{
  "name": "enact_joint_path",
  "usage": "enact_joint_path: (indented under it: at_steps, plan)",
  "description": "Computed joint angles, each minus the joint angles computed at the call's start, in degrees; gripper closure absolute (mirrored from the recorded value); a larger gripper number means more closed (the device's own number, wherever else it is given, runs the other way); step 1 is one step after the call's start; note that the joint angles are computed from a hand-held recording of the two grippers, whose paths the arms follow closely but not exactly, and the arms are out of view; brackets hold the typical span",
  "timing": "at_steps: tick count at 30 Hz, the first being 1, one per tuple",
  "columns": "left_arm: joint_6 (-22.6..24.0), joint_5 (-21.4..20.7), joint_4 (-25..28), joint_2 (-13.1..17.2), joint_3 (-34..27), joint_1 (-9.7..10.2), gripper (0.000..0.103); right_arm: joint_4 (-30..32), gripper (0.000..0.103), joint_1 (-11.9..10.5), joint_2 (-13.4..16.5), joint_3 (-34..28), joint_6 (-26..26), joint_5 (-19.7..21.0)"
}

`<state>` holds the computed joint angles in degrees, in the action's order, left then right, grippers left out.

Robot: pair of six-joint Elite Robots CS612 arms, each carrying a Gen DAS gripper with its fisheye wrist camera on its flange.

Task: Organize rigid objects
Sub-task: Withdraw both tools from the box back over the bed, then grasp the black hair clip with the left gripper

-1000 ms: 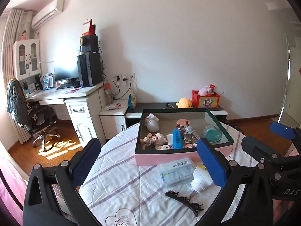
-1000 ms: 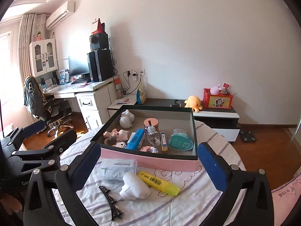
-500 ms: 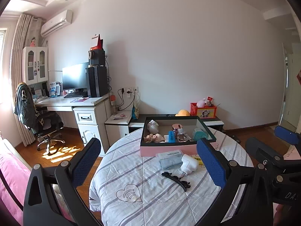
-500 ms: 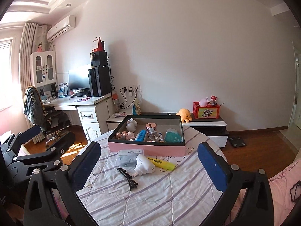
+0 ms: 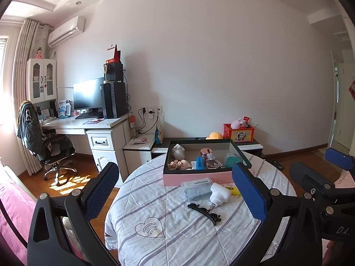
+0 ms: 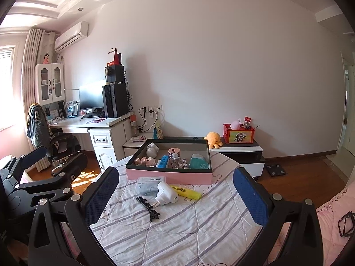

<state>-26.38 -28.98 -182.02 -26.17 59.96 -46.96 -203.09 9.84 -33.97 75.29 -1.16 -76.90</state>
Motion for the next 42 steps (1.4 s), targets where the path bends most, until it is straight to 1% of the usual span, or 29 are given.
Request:
enact_joint_path:
  at_steps: [3, 6, 10, 13, 18, 20, 24, 27, 30, 32, 33, 34, 35, 36, 37, 39, 40, 41, 42]
  plan:
    - [-1.6, -1.4, 2.7, 0.3, -0.6, 0.41, 0.0, 1.5, 0.0, 0.0, 0.6, -0.9, -0.1, -0.3]
    - [-4.1, -4.3, 6.8, 0.9, -1.8, 1.23, 0.0, 4.1, 0.0, -0.2, 1.6, -2.3, -0.2, -0.2]
    - [-9.6, -11.6, 14.5, 1.9, -3.8, 2.81, 0.0, 9.8, 0.0, -0.3, 3.5, -5.2, -0.9, -0.3]
    - [-13.0, -16.7, 20.5, 3.5, -6.7, 3.91, 0.0, 14.8, 0.0, -0.4, 5.2, -7.7, -1.3, -0.4]
    - [-16.5, -25.2, 29.1, 6.9, -12.9, 5.65, 0.0, 22.7, 0.0, -0.8, 8.1, -12.4, -1.1, -0.6]
    - [-17.3, -27.8, 31.5, 8.5, -15.6, 6.17, 0.0, 25.5, 0.0, -1.0, 9.2, -14.2, -0.7, -0.4]
    - [-17.7, -30.6, 38.0, 11.7, -22.0, 6.9, 0.0, 30.1, 0.0, -1.3, 11.3, -17.8, -0.3, -0.6]
    - [-17.5, -32.1, 42.8, 14.5, -27.8, 7.34, 0.0, 32.4, 0.0, -1.5, 12.5, -19.8, -0.1, -0.4]
    - [-16.5, -32.6, 47.8, 17.3, -33.6, 7.73, 0.0, 34.3, 0.0, -1.6, 13.4, -21.5, -0.3, -0.4]
    - [-16.2, -31.9, 50.2, 18.4, -35.9, 7.96, 0.0, 35.1, 0.0, -1.6, 13.9, -22.4, -0.3, -0.5]
    - [-16.0, -31.7, 50.4, 18.3, -35.7, 8.07, 0.003, 35.6, 0.0, -1.5, 14.1, -22.9, -0.4, -0.4]
    - [-15.5, -32.1, 48.1, 17.7, -34.0, 8.18, 0.007, 36.2, 0.0, -1.5, 14.3, -23.5, -0.7, -0.6]
    - [-15.3, -32.4, 45.7, 16.8, -31.8, 8.26, 0.017, 36.4, 0.0, -1.4, 14.5, -23.9, -0.9, -0.8]
    - [-15.0, -31.9, 44.0, 15.9, -29.8, 8.22, 0.026, 36.6, 0.0, -1.2, 14.6, -24.4, -1.1, -1.0]
    - [-14.3, -31.4, 42.5, 15.2, -28.1, 8.18, 0.032, 37.0, 0.0, -1.1, 14.8, -24.9, -1.4, -1.2]
    - [-13.4, -31.1, 39.3, 13.5, -24.3, 8.23, 0.054, 37.6, 0.0, -0.8, 15.1, -25.7, -1.9, -1.0]
    - [-13.5, -31.1, 37.9, 12.8, -22.7, 8.31, 0.059, 38.2, 0.0, -0.7, 15.4, -26.6, -2.2, -0.8]
    - [-13.9, -31.3, 36.7, 12.0, -21.0, 8.43, 0.07, 38.7, 0.0, -0.4, 15.5, -27.0, -2.7, -0.7]
    - [-14.5, -31.2, 35.9, 11.3, -19.6, 8.53, 0.077, 39.0, 0.0, -0.2, 15.7, -27.4, -3.0, -0.4]
